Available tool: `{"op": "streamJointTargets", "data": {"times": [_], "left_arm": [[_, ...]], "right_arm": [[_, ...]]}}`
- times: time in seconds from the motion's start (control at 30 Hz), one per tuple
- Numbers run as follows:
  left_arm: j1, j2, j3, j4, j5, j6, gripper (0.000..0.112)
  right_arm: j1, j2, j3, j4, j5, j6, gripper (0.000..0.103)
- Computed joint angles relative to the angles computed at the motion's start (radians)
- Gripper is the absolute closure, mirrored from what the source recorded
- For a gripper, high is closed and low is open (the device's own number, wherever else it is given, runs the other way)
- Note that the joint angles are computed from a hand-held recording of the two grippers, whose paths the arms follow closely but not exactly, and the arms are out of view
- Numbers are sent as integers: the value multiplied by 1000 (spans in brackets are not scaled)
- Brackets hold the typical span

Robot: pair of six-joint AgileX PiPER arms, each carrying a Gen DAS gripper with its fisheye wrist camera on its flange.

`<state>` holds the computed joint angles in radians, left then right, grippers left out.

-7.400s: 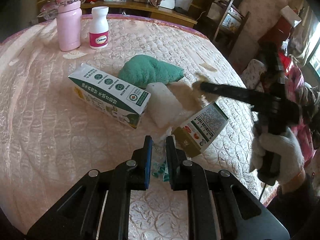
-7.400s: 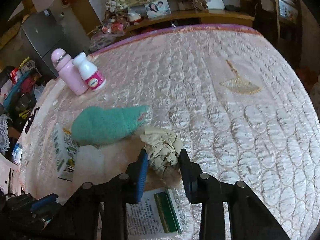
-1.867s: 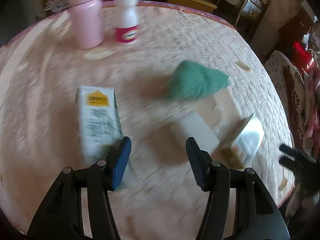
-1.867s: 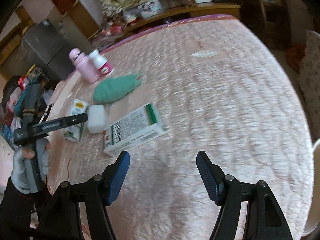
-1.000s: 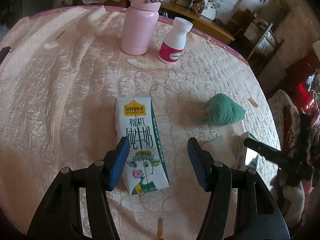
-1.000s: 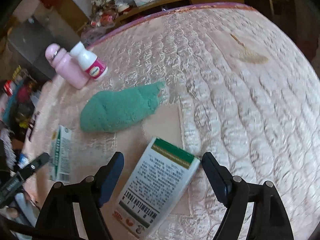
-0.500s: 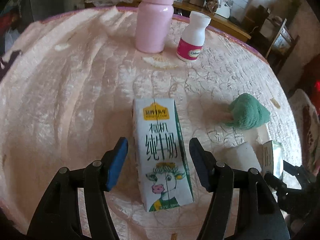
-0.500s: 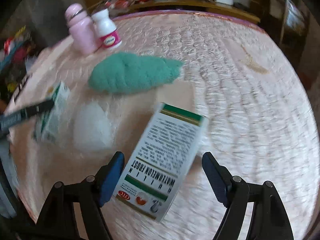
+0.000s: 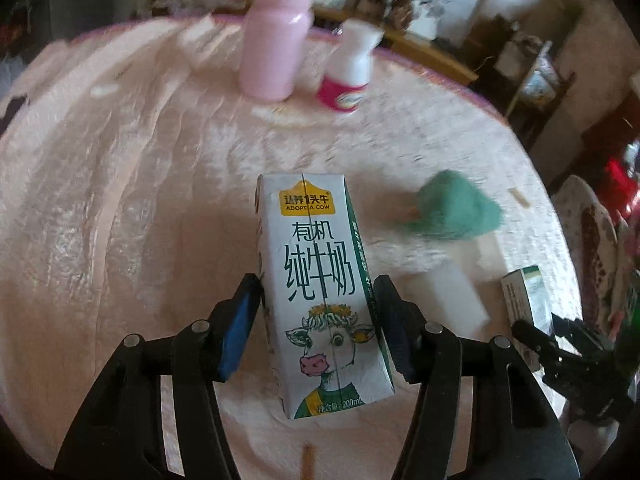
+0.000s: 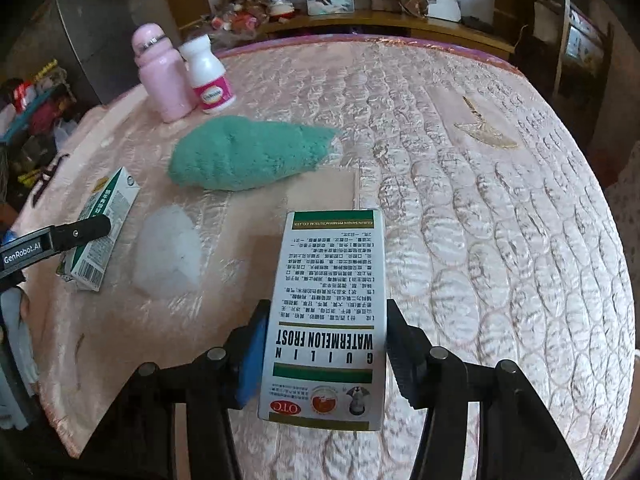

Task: Collect trash
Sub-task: 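Grasp the white milk carton with the left tool while the right tool grasps the Watermelon Frost box, then carry the milk carton and Watermelon Frost box over the white bucket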

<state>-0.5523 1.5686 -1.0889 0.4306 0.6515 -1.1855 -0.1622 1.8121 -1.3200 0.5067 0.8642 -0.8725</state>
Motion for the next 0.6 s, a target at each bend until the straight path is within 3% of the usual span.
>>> {"op": "streamJointTargets", "data": {"times": [0.13,0.27,0.6], "left_arm": [[-98,-13,-48,57,32,-52,56],[-192,51,-169,73,72,-51,56],[-340,357,-616,-19,167,86,56]], "right_arm": [[-71,-66,27,50,24,-98,51],[-165,-106,23,81,81,-159,51],[-444,-121,-55,126,198,-271,51]]}}
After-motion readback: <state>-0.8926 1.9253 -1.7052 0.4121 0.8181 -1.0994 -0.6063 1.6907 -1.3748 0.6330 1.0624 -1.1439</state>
